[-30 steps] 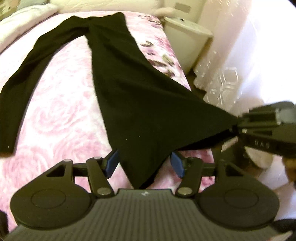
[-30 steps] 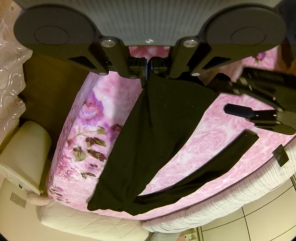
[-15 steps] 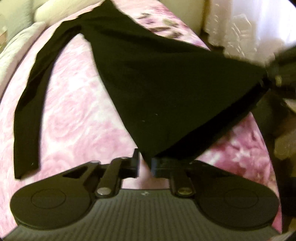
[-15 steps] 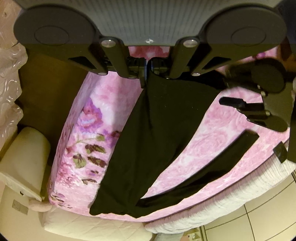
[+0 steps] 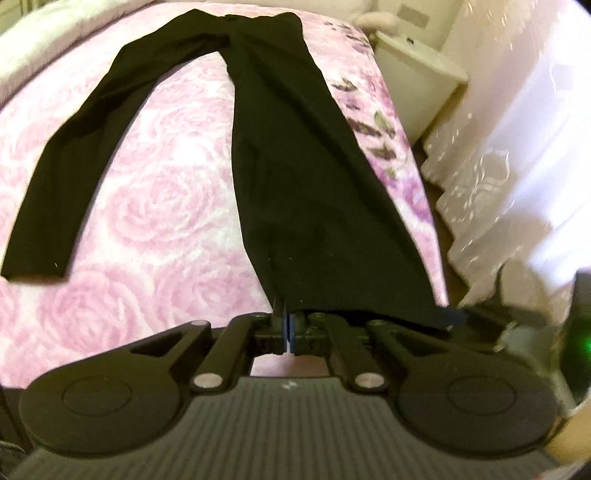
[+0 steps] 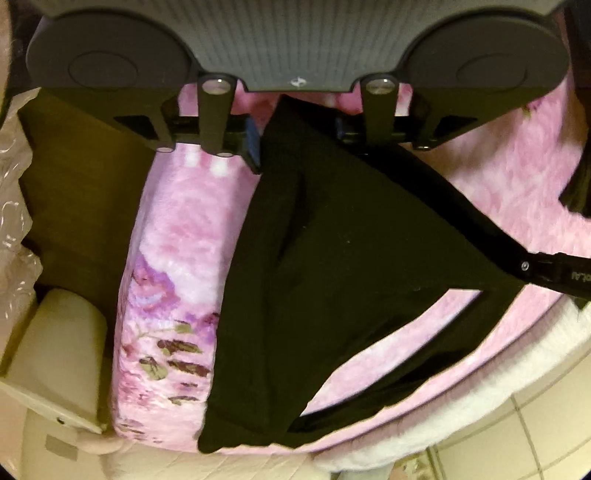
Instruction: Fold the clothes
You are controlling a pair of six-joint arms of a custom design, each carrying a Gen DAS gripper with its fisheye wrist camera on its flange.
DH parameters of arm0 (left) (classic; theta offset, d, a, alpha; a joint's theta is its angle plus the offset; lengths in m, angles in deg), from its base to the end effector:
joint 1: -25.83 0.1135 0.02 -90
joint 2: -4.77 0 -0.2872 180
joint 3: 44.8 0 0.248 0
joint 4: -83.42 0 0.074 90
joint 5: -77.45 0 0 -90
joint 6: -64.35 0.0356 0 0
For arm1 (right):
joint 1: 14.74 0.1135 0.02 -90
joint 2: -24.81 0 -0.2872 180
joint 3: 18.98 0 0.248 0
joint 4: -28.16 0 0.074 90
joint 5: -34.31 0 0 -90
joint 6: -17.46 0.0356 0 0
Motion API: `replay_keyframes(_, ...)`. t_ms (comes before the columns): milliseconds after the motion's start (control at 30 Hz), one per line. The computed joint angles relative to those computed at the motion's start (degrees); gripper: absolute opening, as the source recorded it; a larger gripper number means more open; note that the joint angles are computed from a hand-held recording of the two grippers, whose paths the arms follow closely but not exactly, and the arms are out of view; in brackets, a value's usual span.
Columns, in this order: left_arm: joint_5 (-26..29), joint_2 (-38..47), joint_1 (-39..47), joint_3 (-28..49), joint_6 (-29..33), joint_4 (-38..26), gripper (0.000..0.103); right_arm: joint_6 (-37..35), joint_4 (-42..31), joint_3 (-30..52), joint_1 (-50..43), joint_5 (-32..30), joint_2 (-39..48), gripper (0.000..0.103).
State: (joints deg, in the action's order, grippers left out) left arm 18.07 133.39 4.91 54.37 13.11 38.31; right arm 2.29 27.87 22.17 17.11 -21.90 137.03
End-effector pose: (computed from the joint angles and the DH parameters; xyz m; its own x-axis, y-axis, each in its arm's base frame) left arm 0.4074 -0.1751 0.1151 -0.4304 0.7413 -0.5150 0.9021 0.3736 -0.2162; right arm 0.2162 0.1110 0.0466 -0.4882 0.6410 -0.5923 0.7016 0.6919 0.1706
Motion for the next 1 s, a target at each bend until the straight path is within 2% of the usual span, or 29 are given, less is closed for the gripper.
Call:
replay_keyframes(100, 2.0, 0.99, 0.92, 3.25, -1.65, -3.39, 0.0, 1.62, 1.14, 0.4, -0.25, 1.88, 2.16, 0.039)
replay_keyframes(133, 1.8, 0.92, 0.96, 3.48, -1.6, -3.34, 0.0, 1.4, 0.79, 0.53, -0.55, 2.19, 2.29, 0.028)
replay_keyframes(167, 1.32, 0.82, 0.96, 3.43, -1.41, -3.23, 0.0, 0.57, 0.96, -0.27, -1.05, 1.89, 1.27, 0.022)
replay_keyframes(200, 0.81, 0.64, 0.92, 3.25, -1.12, -3.07, 0.0, -0.46, 1.31, -1.36, -1.62, 1.37, -0.11, 0.003)
replay_keyframes(233, -0.08, -0.39, 0.43, 1.62, 0.64, -2.36, 0.0, -2.23, -0.31, -1.97, -2.1, 1.04, -2.35, 0.0)
replay_keyframes(367, -2.99, -4.86, -1.64, -5.01, 7.15, 0.63, 0.002, -5.31, -28.26, 3.93, 1.66, 8.75, -13.45, 0.0)
replay_keyframes(400, -3.35, -5.45, -1.4, -5.75, 7.4, 1.13, 0.002, -5.73, -32.47, 5.29, 2.01, 9.17, -14.94, 0.0)
replay_keyframes(500, -6.81, -5.37, -0.47, -6.22, 4.12, 4.75, 0.002, -12.48, -31.32, 8.81, 1.39, 6.96, -12.29, 0.0)
replay_keyframes(567, -9.03, -3.27, 0.46, -3.05, 1.99, 2.95, 0.002, -16.43, -28.55, 10.8, 0.3, 4.74, -9.33, 0.0)
replay_keyframes(667, -13.89, -1.13, -0.04, -1.6, 3.18, 3.47, 0.002, -21.53, -23.24, 13.74, -2.62, 0.1, -2.87, 0.0)
replay_keyframes(767, -16.78, 1.69, -0.33, 0.78, 3.32, 2.31, 0.005, -25.07, -20.8, 15.75, -4.05, -2.64, 1.02, 0.005)
replay_keyframes(833, -17.69, 2.04, -0.25, 0.69, 3.03, 2.87, 0.016, -25.45, -19.43, 14.75, -4.37, -3.86, 0.66, 0.011)
replay_keyframes(900, -17.69, 1.84, -0.12, 0.69, 2.86, 2.49, 0.022, -26.59, -19.11, 13.11, -4.46, -4.45, -1.73, 0.019)
replay_keyframes(1000, -18.63, 0.03, -0.41, 0.35, 3.05, 0.69, 0.022, -29.48, -20.08, 10.58, -5.64, -9.09, -7.16, 0.039)
